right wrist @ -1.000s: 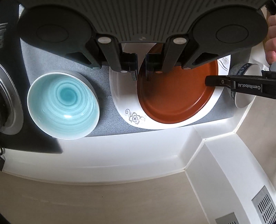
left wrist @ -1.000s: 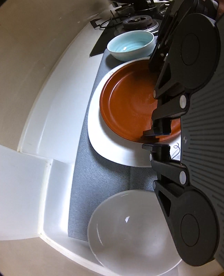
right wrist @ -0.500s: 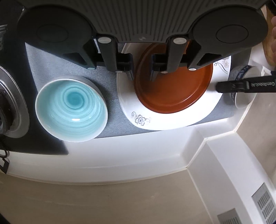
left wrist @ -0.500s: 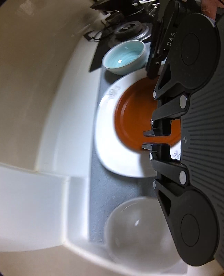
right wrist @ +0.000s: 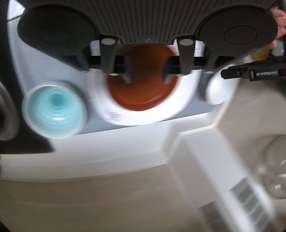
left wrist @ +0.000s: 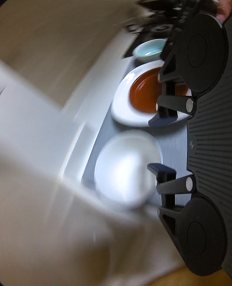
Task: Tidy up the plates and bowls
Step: 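Move both grippers to the white blue-rimmed bowl and grasp its rim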
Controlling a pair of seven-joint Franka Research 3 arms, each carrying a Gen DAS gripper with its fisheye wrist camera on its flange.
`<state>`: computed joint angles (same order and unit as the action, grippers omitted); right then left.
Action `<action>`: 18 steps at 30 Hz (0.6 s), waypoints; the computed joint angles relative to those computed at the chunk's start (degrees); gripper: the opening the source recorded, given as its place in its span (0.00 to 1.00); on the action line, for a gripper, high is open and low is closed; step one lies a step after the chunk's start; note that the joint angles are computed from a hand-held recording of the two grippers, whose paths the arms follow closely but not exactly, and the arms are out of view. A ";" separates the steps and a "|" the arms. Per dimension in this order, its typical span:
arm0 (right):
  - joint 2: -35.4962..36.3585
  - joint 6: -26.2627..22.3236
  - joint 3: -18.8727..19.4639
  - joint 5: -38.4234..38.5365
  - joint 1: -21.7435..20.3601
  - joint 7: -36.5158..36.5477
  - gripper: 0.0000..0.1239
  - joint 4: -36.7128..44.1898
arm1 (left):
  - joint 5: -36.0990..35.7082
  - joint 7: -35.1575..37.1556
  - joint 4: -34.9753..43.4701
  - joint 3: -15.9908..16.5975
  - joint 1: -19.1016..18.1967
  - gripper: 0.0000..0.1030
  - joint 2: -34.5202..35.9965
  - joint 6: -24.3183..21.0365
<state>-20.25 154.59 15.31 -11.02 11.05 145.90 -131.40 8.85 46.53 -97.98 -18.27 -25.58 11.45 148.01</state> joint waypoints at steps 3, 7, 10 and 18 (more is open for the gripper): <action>3.74 2.34 1.31 -1.78 0.36 -0.14 0.42 3.03 | -5.20 2.90 -8.07 -0.14 2.74 0.73 -4.57 7.49; 11.48 3.13 -0.36 -0.51 4.33 -4.54 0.41 9.49 | -15.47 6.19 -12.69 -0.76 4.91 0.74 -5.60 12.49; 16.76 1.70 -2.08 0.11 7.40 -7.84 0.41 14.91 | -19.39 6.92 -13.01 -1.07 5.56 0.63 -4.75 12.51; 24.84 -2.00 -6.87 2.62 12.95 -10.94 0.41 23.67 | -19.37 6.59 -12.42 -0.95 5.34 0.25 -3.13 14.33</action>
<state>4.60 152.60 8.44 -8.40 24.00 134.97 -107.73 -10.52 53.12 -110.40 -19.23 -20.24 8.32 162.34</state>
